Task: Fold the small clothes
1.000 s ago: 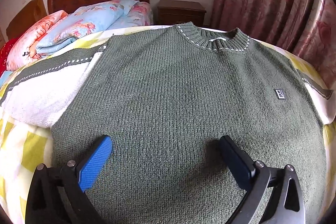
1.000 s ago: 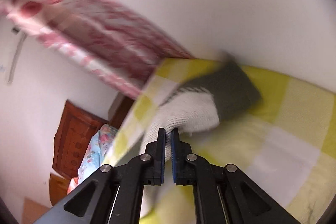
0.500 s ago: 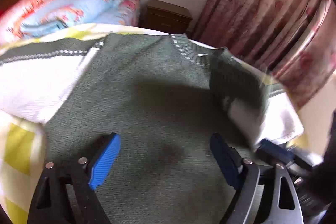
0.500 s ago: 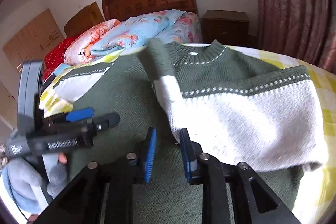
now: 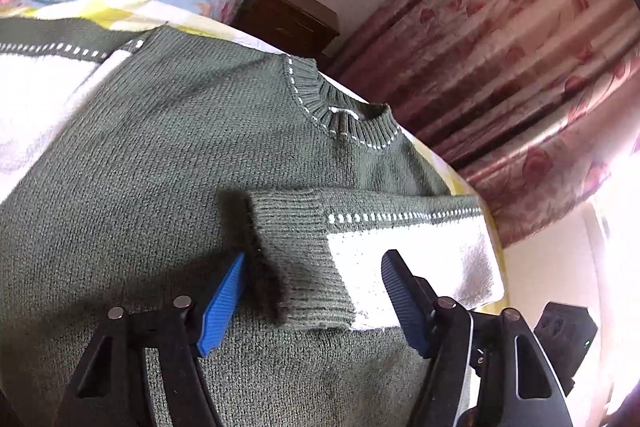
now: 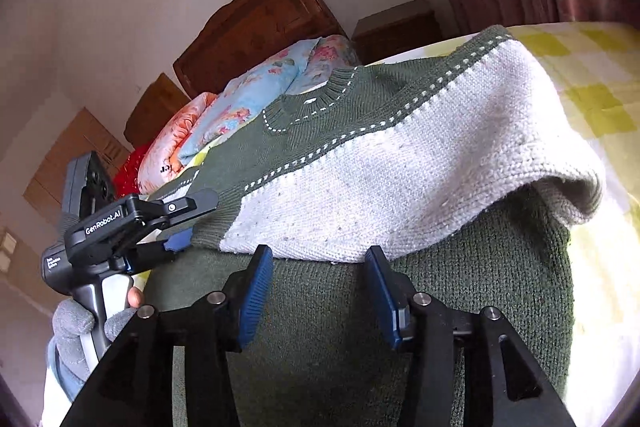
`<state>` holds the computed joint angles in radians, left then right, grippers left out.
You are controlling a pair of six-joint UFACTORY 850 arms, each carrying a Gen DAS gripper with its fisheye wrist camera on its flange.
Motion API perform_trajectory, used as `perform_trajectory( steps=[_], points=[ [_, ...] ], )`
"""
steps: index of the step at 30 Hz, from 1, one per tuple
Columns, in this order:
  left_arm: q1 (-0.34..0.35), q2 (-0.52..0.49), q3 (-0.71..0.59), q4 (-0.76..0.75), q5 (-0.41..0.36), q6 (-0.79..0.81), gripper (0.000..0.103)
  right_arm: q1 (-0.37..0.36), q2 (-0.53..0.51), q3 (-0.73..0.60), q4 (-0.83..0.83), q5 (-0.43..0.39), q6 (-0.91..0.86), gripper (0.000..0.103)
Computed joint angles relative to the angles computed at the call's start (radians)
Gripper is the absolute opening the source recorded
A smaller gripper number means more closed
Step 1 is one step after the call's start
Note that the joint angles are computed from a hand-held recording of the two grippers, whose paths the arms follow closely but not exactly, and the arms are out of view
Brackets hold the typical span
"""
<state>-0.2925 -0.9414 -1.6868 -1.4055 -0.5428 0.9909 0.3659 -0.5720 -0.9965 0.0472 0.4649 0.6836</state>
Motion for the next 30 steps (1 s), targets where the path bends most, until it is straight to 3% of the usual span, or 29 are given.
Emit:
perform_trajectory(
  steps=[2, 4, 6, 9, 17, 24, 30],
  points=[
    [0.006, -0.006, -0.003, -0.025, -0.007, 0.009, 0.062, 0.007, 0.003, 0.006, 0.041, 0.01, -0.037, 0.103],
    [0.007, -0.005, 0.004, -0.034, 0.012, 0.013, 0.048, 0.016, 0.01, 0.014, 0.076, 0.018, -0.079, 0.103],
    [0.012, -0.007, 0.01, -0.035, 0.025, 0.003, 0.023, 0.025, 0.011, 0.012, 0.12, 0.035, -0.12, 0.103],
    [0.026, -0.023, -0.006, -0.018, -0.013, -0.026, 0.011, 0.022, 0.021, 0.028, 0.125, 0.069, -0.111, 0.103],
    [0.008, -0.007, -0.126, 0.068, -0.025, -0.035, 0.008, 0.02, 0.019, 0.023, 0.128, 0.063, -0.115, 0.103],
    [0.001, 0.07, -0.145, -0.061, 0.086, 0.136, 0.008, 0.019, 0.013, 0.015, 0.142, 0.051, -0.122, 0.103],
    [0.058, -0.007, -0.146, 0.062, 0.132, -0.099, 0.008, 0.018, 0.014, 0.017, 0.138, 0.054, -0.121, 0.103]
  ],
)
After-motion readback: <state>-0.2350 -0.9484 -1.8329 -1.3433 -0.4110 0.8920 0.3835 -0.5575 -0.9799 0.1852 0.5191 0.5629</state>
